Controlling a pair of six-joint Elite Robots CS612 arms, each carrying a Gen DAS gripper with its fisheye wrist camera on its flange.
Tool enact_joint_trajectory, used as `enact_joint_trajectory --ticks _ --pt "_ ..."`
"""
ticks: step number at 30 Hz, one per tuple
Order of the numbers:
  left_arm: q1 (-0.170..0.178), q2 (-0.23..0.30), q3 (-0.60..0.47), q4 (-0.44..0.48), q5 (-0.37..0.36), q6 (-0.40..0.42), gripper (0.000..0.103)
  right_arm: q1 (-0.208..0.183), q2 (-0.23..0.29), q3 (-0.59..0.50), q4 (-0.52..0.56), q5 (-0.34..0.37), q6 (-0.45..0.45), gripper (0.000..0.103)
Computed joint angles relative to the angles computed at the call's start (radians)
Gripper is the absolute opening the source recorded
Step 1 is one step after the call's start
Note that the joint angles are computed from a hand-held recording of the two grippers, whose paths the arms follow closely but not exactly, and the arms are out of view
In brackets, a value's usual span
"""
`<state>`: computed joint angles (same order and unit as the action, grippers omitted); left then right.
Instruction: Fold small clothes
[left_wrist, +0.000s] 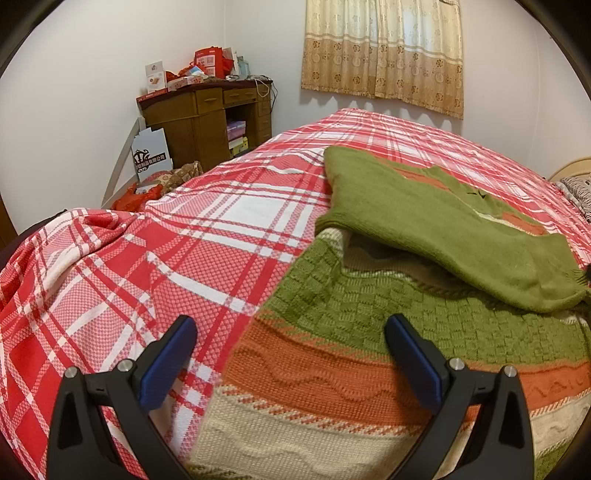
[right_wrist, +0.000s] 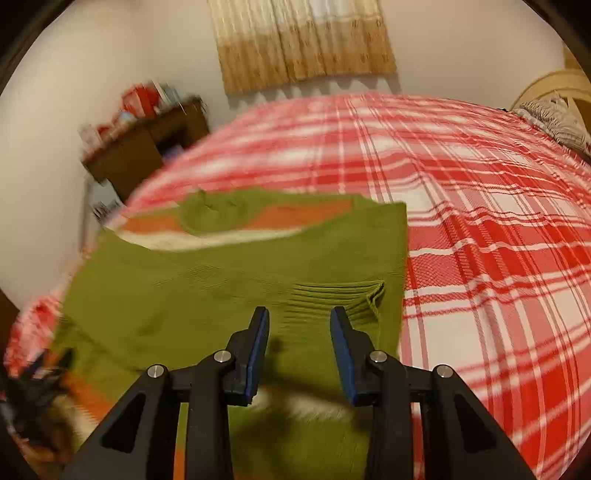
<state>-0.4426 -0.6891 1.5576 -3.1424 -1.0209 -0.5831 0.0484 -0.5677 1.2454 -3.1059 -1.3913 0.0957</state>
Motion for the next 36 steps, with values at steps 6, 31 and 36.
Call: enact_joint_trajectory --ticks 6,31,36 --pt "0.0 -0.001 0.001 0.0 -0.001 -0.001 0.103 -0.008 -0.1 0.187 -0.156 -0.011 0.001 0.054" --pt "-0.058 -0.163 0.318 -0.229 -0.091 0.269 0.103 -0.054 -0.248 0.592 -0.241 0.076 -0.063 0.057" --pt "-0.062 -0.177 0.342 -0.263 -0.072 0.304 0.103 -0.055 -0.251 0.602 -0.143 0.142 -0.077 0.057"
